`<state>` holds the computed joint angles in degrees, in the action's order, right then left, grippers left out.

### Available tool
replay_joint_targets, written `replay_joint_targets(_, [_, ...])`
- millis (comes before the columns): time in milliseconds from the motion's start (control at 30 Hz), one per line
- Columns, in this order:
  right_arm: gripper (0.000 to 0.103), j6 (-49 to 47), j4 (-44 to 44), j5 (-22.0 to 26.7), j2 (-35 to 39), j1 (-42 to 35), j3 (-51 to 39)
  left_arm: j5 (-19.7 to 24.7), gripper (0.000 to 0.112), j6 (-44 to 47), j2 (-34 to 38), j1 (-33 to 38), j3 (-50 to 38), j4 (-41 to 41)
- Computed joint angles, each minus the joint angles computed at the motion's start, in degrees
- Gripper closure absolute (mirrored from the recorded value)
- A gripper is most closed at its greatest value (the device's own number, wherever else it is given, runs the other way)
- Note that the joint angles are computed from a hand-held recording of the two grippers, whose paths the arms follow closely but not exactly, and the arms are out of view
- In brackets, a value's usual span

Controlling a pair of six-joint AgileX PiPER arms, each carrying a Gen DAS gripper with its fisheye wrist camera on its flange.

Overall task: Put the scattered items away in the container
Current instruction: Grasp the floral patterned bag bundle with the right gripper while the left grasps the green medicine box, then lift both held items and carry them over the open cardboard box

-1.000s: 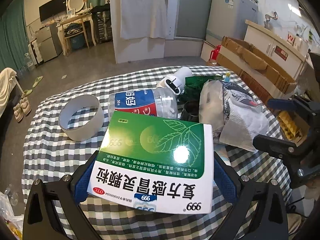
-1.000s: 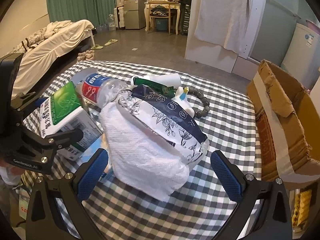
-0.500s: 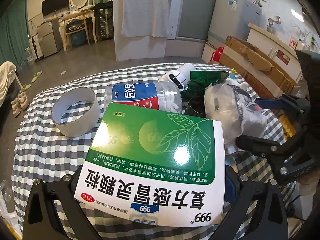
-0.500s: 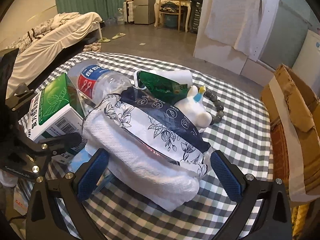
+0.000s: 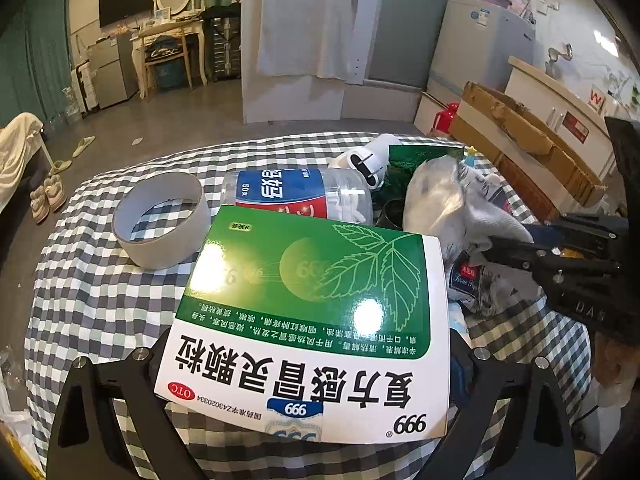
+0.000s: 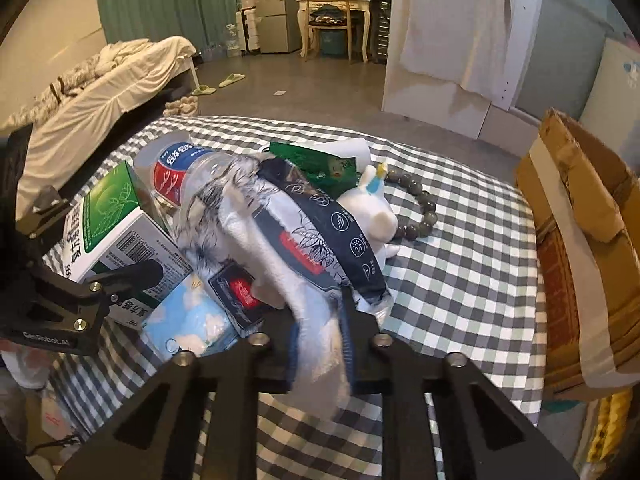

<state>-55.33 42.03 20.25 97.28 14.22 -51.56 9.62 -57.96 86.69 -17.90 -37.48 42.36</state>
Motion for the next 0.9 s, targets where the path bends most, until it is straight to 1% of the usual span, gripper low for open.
replay_joint_targets(67, [0.098, -2.2, 2.7, 1.1, -0.6, -0.8, 0.2, 0.6, 0.014, -1.8, -0.1, -0.3, -0.1, 1.3])
replay_joint_targets(133, [0.099, -3.8, 4.6, 2.5, -1.2, -1.7, 0.2, 1.4, 0.014, -4.2, -0.4, -0.7, -0.1, 3.3])
replay_joint_targets(200, [0.100, -5.2, 5.8, 3.2, -2.1, -2.2, 0.6, 2.3, 0.014, -5.9, -0.9, -1.0, -0.1, 4.5])
replay_joint_targets(400, [0.100, -7.4, 8.5, 5.3, -5.8, -3.3, 1.8, 4.4, 0.014, -5.5, -5.5, -0.2, 1.2, 3.8])
replay_joint_targets(500, [0.100, -8.8, 10.0, 6.2, -8.6, -4.0, 2.8, 6.8, 0.014, -7.8, -7.9, -1.2, 0.9, 5.4])
replay_joint_targets(600, [0.100, -8.3, 10.2, 7.3, -11.3, -4.4, 3.0, 9.0, 0.014, -9.6, -10.1, -2.3, 0.2, 6.4])
replay_joint_targets(833, [0.100, -6.9, 10.7, 9.8, -17.1, -5.4, 2.7, 18.3, 0.014, -17.6, -13.9, -8.2, -3.3, 11.8])
replay_joint_targets(900, [0.100, -6.3, 10.6, 10.2, -18.3, -5.4, 2.6, 21.9, 0.014, -19.7, -14.4, -10.5, -4.9, 13.1])
